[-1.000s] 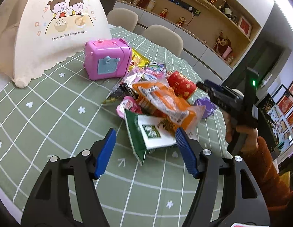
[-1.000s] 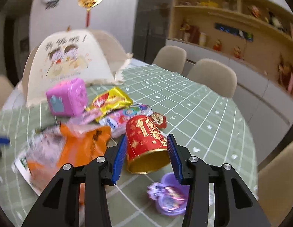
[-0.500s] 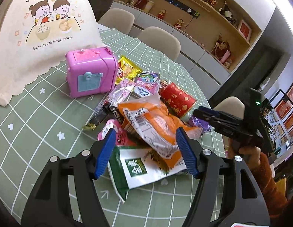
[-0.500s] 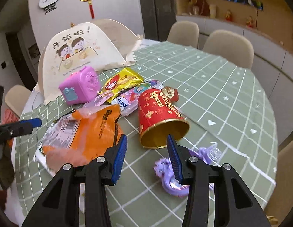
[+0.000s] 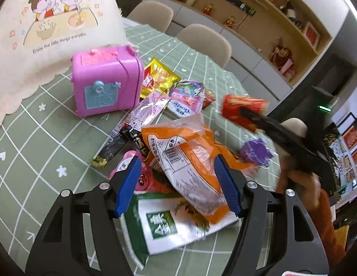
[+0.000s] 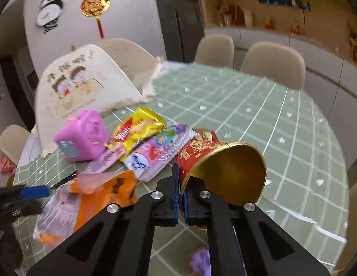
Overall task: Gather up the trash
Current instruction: 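Grasp the red paper cup with the right tool while the left tool reaches the orange bag, then grasp the orange-and-white bread bag with the left tool while the right tool holds the cup, then carry the bag and cup to the bin and open both tools over it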
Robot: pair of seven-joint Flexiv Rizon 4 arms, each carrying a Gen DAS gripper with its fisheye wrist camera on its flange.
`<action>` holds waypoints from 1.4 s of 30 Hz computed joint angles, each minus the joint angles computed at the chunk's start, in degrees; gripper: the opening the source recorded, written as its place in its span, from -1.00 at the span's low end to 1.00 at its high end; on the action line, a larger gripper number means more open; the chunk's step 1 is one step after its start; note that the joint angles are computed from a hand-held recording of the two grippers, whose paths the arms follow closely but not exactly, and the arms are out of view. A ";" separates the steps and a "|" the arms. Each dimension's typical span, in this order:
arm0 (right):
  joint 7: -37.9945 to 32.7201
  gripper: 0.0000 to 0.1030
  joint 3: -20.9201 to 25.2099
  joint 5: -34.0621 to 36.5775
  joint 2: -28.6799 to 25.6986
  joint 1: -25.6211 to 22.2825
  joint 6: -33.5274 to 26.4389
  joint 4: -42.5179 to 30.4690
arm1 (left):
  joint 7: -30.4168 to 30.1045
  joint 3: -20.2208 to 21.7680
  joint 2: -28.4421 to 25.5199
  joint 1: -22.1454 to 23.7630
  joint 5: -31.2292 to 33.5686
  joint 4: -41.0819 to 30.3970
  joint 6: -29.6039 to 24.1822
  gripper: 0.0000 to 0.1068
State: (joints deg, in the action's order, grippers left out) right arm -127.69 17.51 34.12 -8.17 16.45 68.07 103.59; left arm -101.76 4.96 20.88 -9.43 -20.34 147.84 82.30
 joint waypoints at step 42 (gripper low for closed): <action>-24.22 -0.90 -27.79 14.11 34.10 -1.38 -10.25 25.87 | -34.59 -23.98 -4.65 5.53 34.33 -16.01 -1.55 -0.88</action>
State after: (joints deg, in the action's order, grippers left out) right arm -151.91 -10.28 48.23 25.93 15.07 57.82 129.46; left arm -136.35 -19.02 16.22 -3.90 13.99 131.83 80.75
